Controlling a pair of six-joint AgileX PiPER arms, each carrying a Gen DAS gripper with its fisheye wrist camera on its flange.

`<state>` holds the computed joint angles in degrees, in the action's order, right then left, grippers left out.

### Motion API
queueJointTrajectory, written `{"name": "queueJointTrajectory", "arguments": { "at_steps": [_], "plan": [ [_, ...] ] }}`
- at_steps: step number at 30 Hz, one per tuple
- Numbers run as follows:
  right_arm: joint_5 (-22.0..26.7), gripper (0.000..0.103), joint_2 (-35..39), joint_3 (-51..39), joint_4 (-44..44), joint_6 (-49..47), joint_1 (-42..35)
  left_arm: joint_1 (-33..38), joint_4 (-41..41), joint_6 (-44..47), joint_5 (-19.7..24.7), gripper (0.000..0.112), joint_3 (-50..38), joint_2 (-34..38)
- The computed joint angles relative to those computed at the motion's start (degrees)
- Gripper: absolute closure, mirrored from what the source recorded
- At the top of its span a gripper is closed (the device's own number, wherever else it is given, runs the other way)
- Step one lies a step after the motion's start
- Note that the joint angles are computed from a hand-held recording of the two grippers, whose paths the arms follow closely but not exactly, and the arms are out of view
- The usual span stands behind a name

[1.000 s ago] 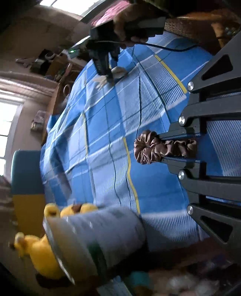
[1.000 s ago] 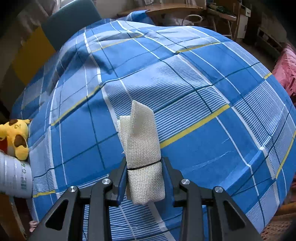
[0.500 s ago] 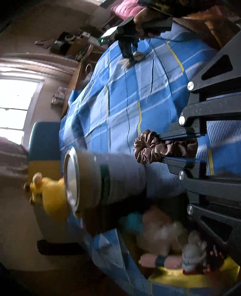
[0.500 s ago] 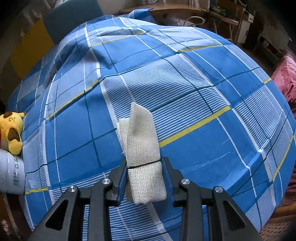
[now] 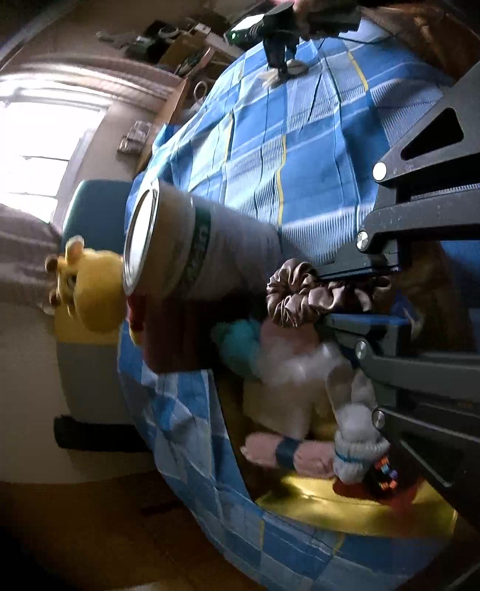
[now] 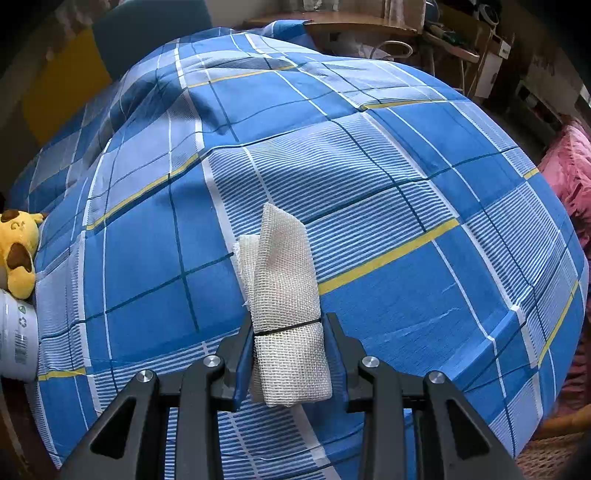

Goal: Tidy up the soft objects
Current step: 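Carry the brown scrunchie into the gold tray and open the left tool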

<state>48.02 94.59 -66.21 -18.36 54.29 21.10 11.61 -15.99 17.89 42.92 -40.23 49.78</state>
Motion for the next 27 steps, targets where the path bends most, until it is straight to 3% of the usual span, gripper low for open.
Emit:
{"name": "queueJointTrajectory", "arguments": {
  "at_steps": [10,25,27],
  "plan": [
    [1.87,0.068,0.89,-1.26,-1.91,0.47,1.07,14.59,-7.64,12.82,0.39,0.096,1.30,2.76],
    [2.93,0.068,1.11,-1.71,-2.75,-0.38,1.31,22.62,-7.65,16.65,-3.18,0.096,1.59,10.44],
    [3.01,0.068,1.10,-1.66,-2.89,-0.27,1.42,25.50,-10.45,19.18,-1.38,0.096,0.47,13.04]
  ]
}}
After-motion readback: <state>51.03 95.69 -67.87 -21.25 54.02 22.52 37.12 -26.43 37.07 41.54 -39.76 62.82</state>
